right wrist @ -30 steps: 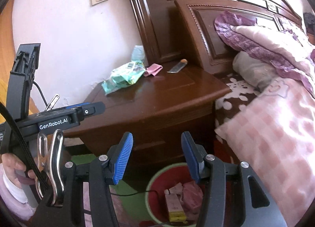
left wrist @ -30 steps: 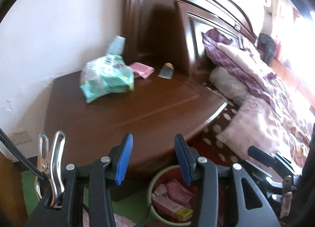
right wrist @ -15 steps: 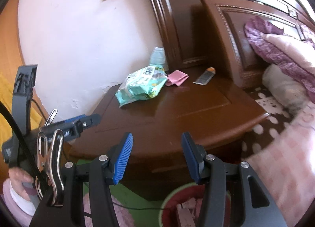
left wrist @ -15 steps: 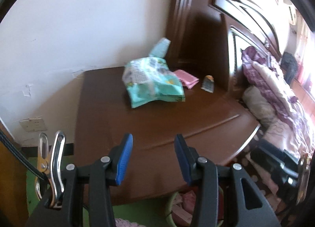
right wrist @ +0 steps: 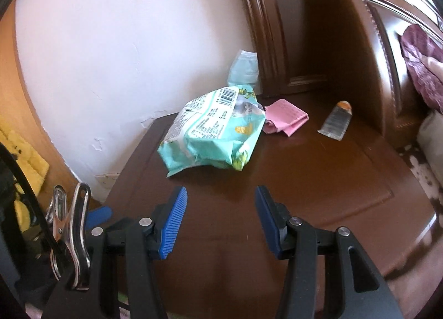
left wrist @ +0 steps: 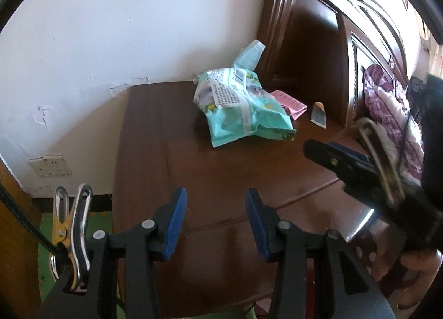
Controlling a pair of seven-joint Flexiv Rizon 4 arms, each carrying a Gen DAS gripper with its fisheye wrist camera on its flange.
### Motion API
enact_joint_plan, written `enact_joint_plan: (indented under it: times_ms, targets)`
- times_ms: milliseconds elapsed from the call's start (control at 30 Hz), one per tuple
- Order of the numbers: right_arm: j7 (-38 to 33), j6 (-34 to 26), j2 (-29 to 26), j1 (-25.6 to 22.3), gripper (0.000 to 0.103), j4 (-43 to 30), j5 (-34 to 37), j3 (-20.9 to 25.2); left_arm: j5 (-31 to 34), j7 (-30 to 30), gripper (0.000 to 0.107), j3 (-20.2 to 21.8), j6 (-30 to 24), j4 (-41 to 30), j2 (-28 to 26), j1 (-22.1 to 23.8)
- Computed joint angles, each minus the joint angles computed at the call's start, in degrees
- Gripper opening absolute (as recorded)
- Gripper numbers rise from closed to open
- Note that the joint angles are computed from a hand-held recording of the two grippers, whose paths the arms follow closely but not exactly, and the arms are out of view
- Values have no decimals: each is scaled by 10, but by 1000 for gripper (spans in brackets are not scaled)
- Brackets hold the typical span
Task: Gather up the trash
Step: 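Close the right gripper on the edge of the teal wet-wipes pack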
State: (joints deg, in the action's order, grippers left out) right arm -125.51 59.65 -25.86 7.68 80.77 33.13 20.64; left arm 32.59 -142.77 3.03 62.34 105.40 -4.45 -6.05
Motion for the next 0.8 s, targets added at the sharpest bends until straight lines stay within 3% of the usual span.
enact_joint_plan:
  times_ms: [233,467,667,800]
  targets:
    - [19,1,-39,34,51,-40,-57,-13,1,-10,46,6,9,2,-8,5]
    - [38,-18,-70,46,24,-73,-109,-17,-7,-10,46,10,23,12,-4,8]
    - [-8,-45,-78,12,13,-92,-79,16,-5,-16,46,10,12,15,2,10]
    - [-57,-56,-70,-7,11,-86,-50,24,-3,-22,46,7,5,19,10,13]
